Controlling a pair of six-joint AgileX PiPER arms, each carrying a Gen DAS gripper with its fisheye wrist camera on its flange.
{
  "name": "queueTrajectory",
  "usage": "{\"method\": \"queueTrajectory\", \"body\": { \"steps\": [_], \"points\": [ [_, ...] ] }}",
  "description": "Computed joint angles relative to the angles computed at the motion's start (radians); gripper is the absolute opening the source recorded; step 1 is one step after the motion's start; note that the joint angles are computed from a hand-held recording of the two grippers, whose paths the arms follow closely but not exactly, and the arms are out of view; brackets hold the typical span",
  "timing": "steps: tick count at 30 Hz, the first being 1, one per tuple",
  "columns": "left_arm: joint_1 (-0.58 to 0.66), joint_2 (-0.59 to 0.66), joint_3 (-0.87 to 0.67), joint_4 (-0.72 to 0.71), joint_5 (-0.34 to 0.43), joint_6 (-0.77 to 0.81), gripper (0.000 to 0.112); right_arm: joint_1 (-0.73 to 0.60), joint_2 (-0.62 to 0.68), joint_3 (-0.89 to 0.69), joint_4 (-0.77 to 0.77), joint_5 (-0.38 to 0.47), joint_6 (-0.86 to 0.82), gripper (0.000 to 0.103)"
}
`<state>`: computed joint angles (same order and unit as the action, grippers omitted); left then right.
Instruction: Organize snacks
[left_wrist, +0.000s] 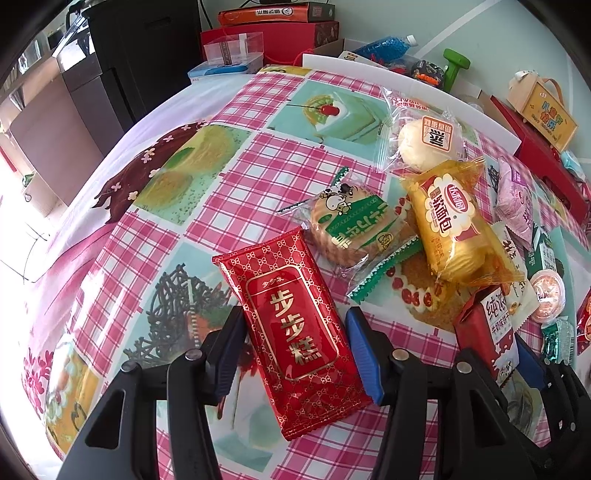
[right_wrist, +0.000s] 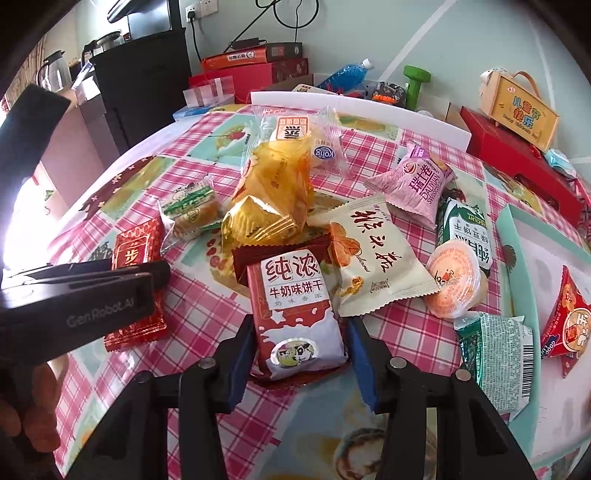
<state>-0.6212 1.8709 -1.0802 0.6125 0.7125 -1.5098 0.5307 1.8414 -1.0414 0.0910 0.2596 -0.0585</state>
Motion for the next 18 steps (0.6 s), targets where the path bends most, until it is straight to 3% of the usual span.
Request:
{"method": "queueTrajectory", "body": {
  "steps": [8, 18],
  "points": [
    [0.008, -0.025, 0.028, 0.014, -0.018, -0.028, 0.052, -0.01, -0.017, 0.01, 0.04, -0.007, -0.033, 0.044],
    [-0.013, -0.042, 0.009, 0.044, 0.037, -0.06, 0.049, -0.047, -0.067, 0.036, 0.259, -0.012, -0.237, 0.042]
  ]
}}
